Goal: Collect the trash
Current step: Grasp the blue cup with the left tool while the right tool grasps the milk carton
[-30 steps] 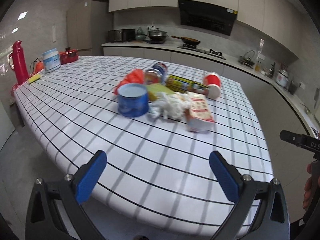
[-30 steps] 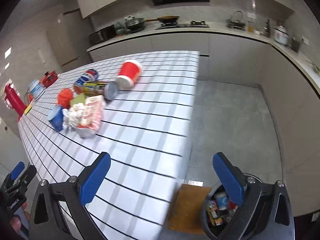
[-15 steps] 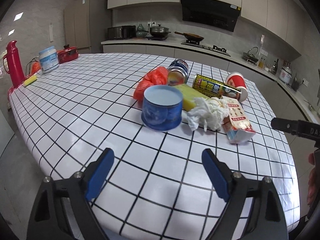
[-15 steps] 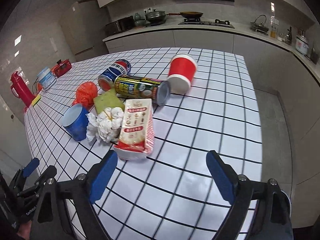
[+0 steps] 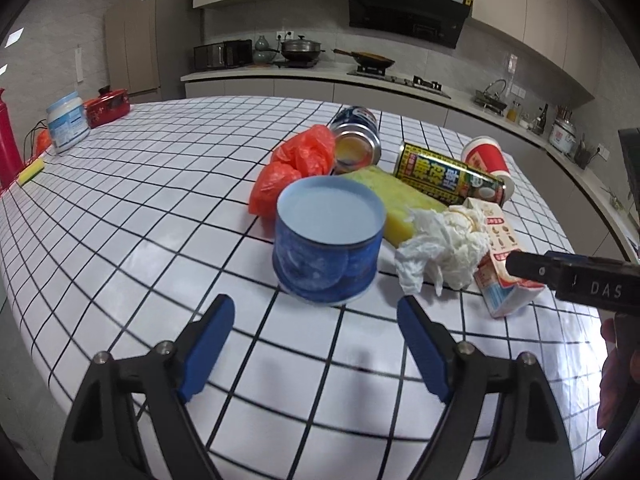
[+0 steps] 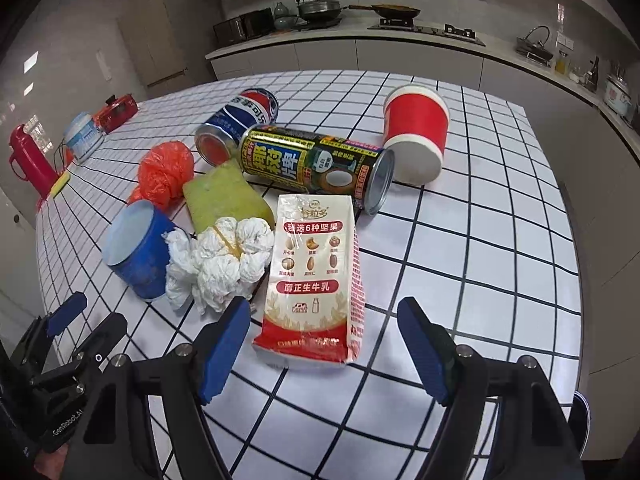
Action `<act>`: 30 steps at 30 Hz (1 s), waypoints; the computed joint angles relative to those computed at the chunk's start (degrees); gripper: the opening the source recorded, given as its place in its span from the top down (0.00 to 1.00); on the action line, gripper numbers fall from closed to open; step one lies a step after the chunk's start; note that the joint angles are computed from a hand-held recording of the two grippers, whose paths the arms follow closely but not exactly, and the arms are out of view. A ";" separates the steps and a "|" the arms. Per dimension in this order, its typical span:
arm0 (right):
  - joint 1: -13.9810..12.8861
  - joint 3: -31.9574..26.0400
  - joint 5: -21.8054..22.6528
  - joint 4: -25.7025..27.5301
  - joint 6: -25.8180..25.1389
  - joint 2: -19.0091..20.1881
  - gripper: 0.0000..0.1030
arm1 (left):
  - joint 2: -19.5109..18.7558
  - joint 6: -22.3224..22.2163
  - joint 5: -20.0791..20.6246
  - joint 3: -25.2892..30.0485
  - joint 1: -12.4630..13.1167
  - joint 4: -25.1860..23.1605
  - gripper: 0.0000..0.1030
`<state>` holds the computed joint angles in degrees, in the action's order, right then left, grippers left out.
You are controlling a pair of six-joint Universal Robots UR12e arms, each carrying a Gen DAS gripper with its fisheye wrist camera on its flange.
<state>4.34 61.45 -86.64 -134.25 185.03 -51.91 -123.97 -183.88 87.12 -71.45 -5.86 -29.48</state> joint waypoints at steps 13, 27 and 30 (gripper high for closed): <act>0.36 -6.75 -3.08 6.39 1.87 4.31 0.37 | -4.84 1.43 -4.21 8.61 0.52 -6.76 0.20; 0.20 -9.68 -3.68 7.30 2.16 6.13 0.38 | -7.21 2.39 -5.23 13.03 0.46 -12.39 0.22; 0.13 -9.47 -3.57 6.98 1.59 6.06 0.39 | -6.94 1.96 -5.26 12.56 0.57 -11.78 0.23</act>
<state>4.47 51.98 -90.22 -127.28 186.62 -45.85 -130.92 -181.91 81.86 -58.89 -5.29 -41.26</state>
